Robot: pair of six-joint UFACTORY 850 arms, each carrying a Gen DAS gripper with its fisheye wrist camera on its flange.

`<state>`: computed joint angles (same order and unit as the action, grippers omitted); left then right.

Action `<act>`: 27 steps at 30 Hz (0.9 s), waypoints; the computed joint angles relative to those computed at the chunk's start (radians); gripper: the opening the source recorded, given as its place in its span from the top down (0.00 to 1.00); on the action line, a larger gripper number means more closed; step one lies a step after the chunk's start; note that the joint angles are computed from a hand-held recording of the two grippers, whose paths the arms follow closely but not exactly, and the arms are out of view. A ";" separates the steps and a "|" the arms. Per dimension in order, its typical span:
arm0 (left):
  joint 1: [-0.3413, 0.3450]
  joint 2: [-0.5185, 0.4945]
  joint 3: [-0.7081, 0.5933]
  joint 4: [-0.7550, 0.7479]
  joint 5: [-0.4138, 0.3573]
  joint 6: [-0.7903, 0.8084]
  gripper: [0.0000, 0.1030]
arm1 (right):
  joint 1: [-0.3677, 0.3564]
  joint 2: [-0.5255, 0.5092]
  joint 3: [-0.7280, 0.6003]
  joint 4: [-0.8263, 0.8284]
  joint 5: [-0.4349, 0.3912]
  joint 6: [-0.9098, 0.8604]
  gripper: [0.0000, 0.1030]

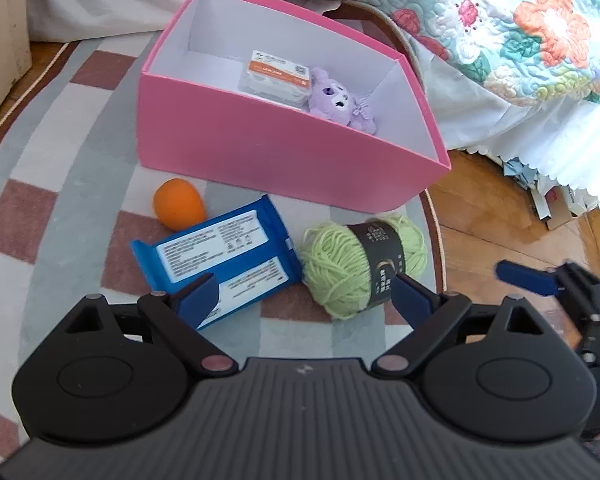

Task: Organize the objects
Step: 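Move the left gripper down to the green yarn ball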

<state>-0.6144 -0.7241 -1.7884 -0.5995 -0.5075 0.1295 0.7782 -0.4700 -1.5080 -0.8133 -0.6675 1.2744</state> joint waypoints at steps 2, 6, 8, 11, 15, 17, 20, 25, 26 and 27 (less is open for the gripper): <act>-0.008 0.001 0.009 0.000 0.042 0.023 0.10 | -0.012 -0.004 0.023 -0.026 0.050 0.038 0.07; -0.008 -0.022 0.010 -0.138 0.062 0.147 0.10 | -0.027 -0.026 0.052 -0.108 0.104 0.082 0.07; -0.012 -0.034 0.008 -0.187 0.074 0.199 0.11 | -0.028 -0.044 0.050 -0.149 0.096 0.105 0.07; -0.027 -0.046 0.005 -0.138 0.110 0.190 0.20 | -0.031 -0.056 0.060 -0.183 0.093 0.132 0.07; -0.027 -0.056 0.012 -0.251 0.134 0.303 0.25 | -0.039 -0.064 0.075 -0.215 0.102 0.148 0.07; -0.031 -0.063 0.008 -0.234 0.146 0.292 0.26 | -0.042 -0.068 0.082 -0.247 0.110 0.159 0.07; -0.025 -0.089 -0.013 -0.274 0.122 0.300 0.43 | -0.048 -0.070 0.091 -0.278 0.137 0.172 0.07; -0.017 -0.102 -0.009 -0.385 0.104 0.377 0.60 | -0.057 -0.075 0.098 -0.344 0.160 0.257 0.04; -0.017 -0.101 -0.007 -0.401 0.102 0.396 0.62 | -0.061 -0.075 0.104 -0.355 0.171 0.284 0.04; -0.018 -0.101 -0.006 -0.414 0.101 0.411 0.64 | -0.066 -0.073 0.111 -0.365 0.188 0.316 0.04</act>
<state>-0.6322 -0.8247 -1.7941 -1.0140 -0.4063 0.5408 0.7120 -0.5433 -1.3974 -1.1781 -0.4794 1.5906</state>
